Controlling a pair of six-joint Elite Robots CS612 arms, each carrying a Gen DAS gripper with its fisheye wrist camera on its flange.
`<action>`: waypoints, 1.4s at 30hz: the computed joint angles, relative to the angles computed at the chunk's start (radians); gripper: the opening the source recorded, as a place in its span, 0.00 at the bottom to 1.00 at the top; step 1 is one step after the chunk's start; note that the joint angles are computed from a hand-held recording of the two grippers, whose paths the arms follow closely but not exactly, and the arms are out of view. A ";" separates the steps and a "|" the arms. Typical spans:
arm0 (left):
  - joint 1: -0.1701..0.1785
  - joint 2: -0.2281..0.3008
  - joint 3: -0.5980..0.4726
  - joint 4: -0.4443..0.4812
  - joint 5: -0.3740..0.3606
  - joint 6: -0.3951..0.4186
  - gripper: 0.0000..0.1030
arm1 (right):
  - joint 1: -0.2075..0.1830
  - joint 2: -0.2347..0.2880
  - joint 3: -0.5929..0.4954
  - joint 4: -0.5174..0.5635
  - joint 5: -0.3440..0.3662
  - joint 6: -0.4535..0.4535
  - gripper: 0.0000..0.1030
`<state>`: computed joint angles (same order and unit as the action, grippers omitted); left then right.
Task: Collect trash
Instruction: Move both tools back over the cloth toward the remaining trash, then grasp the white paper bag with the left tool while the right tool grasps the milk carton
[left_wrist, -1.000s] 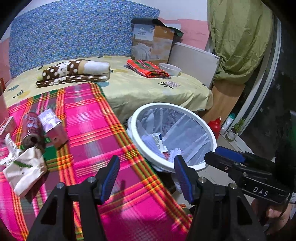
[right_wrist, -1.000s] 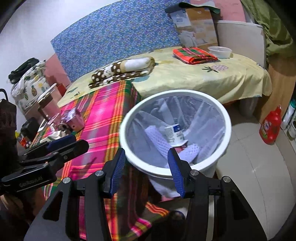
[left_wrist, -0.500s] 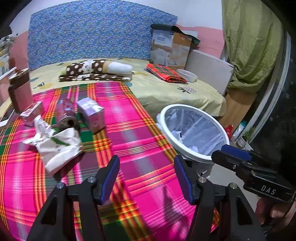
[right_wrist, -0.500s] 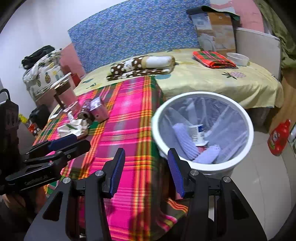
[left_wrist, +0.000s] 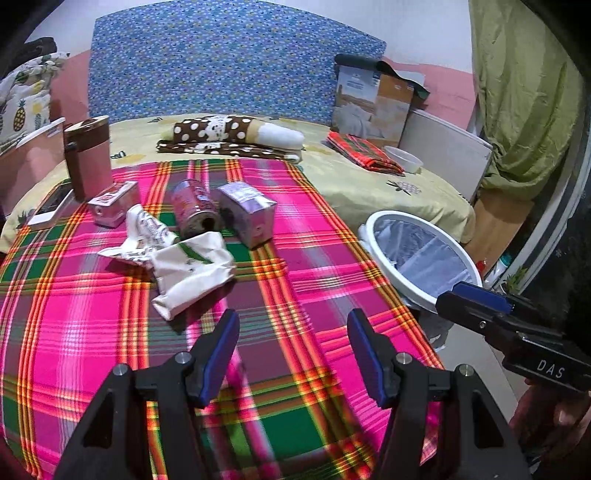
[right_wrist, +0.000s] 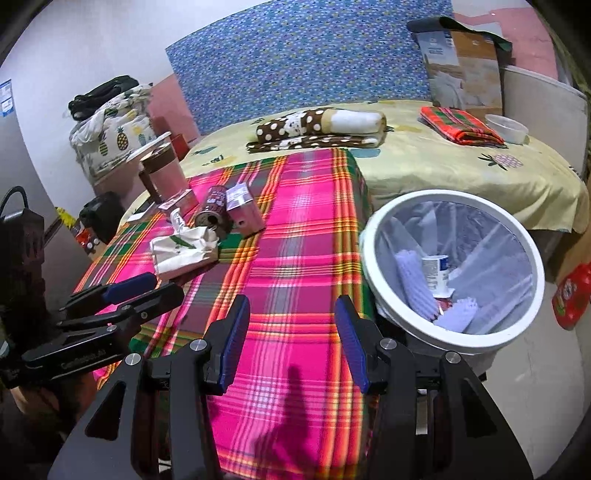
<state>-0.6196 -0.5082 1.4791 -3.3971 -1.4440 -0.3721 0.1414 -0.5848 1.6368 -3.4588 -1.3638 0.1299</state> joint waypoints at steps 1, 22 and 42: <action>0.001 -0.001 0.004 -0.002 0.005 -0.002 0.61 | 0.001 0.001 -0.002 0.002 0.003 -0.002 0.48; 0.021 -0.021 0.061 0.024 0.108 -0.064 0.58 | 0.030 0.017 -0.044 0.082 0.051 -0.078 0.48; 0.070 0.039 -0.065 0.045 0.071 -0.029 0.57 | 0.047 0.056 -0.169 0.194 0.051 -0.128 0.48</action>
